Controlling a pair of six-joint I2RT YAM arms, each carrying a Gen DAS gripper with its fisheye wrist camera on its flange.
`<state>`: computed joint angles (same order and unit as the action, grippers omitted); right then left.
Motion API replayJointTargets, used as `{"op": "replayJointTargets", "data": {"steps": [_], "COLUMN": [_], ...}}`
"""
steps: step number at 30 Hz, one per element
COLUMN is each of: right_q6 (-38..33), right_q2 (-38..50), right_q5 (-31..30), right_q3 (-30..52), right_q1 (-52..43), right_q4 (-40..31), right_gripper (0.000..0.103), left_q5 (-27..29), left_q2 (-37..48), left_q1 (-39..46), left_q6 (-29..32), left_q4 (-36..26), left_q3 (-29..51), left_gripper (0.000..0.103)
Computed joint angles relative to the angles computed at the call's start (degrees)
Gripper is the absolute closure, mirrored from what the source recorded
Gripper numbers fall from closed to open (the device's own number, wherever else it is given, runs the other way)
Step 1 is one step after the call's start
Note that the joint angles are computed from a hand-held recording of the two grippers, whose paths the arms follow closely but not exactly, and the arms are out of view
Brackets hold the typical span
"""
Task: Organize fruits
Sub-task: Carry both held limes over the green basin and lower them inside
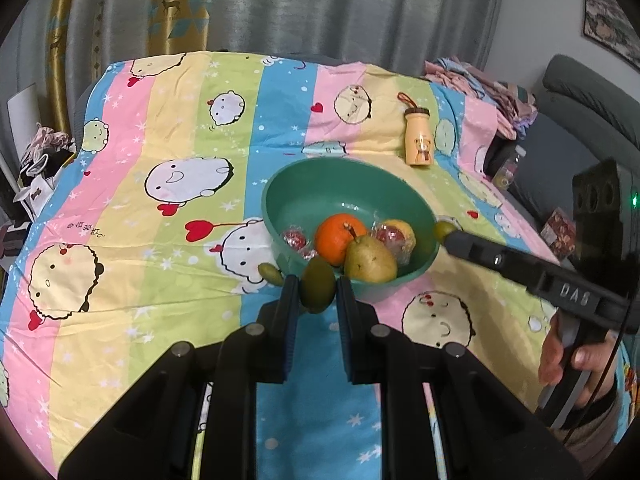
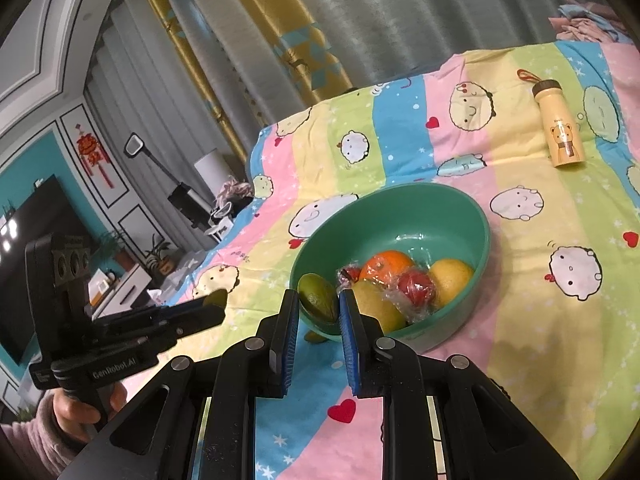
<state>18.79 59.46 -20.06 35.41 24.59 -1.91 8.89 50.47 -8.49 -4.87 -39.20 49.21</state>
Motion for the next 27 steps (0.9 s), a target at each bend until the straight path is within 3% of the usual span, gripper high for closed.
{"op": "replayJointTargets", "data": {"steps": [27], "right_q6": [-2.3], "right_q2": [11.1], "right_q5": [-1.3], "right_q3": [9.4], "right_q1": [-1.1], "right_q4": [2.2], "right_gripper": [0.081], "left_q5": [-0.7], "left_q2": [5.7], "left_q1": [1.3], "left_q6": [-0.6], "left_q4": [0.7], "left_q3": [6.1], "left_gripper": [0.085]}}
